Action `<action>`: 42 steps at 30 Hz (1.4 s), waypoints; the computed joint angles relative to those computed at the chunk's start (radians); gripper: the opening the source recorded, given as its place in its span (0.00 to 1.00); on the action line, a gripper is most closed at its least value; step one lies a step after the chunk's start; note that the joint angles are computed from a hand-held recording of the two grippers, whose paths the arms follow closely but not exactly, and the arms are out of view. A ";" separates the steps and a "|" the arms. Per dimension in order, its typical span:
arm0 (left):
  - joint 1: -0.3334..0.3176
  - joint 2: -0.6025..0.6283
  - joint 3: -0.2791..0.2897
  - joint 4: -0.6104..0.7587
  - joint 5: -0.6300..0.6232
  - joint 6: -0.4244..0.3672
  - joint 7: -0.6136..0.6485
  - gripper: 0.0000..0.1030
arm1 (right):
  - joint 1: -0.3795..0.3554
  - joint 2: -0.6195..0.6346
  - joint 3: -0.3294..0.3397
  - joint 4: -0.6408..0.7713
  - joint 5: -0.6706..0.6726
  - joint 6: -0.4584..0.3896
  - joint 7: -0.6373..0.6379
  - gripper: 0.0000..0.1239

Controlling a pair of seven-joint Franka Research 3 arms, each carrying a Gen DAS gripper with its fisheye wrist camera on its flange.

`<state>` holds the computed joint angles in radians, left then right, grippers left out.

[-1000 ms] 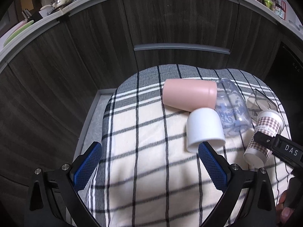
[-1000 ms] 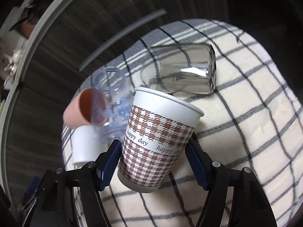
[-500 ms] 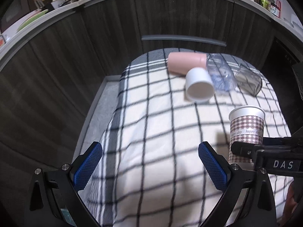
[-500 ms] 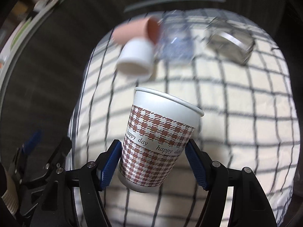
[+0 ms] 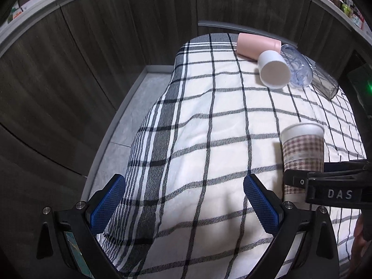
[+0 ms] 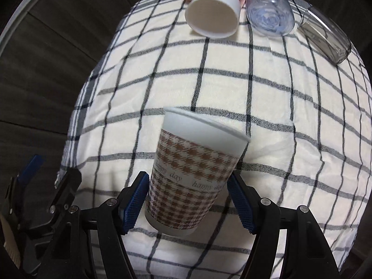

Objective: Flip cup upside down
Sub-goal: 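Lift the paper cup with the right gripper and carry it toward the left tool, then grasp the paper cup with the left gripper while the right gripper releases it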

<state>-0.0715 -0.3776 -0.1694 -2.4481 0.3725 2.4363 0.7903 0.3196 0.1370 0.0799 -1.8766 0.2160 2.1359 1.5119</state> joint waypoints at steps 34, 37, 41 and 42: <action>0.049 0.138 -0.182 0.011 0.470 0.397 -0.521 1.00 | -0.156 -0.356 -0.041 -0.475 -0.043 0.486 0.053 0.68; 0.037 0.174 -0.186 0.043 0.562 0.354 -0.598 1.00 | -0.170 -0.353 -0.049 -0.488 -0.036 0.495 0.063 0.68; -0.011 0.214 -0.155 0.066 0.594 0.322 -0.612 0.99 | -0.182 -0.347 -0.053 -0.498 -0.031 0.505 0.073 0.68; -0.023 0.220 -0.144 0.068 0.595 0.318 -0.610 0.97 | -0.182 -0.349 -0.053 -0.502 -0.030 0.507 0.074 0.68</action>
<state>-0.0950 -0.1573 -0.3136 -2.3800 0.9672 2.7545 0.1802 0.1371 -0.2117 0.0271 -2.3782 0.1860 2.6432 1.5857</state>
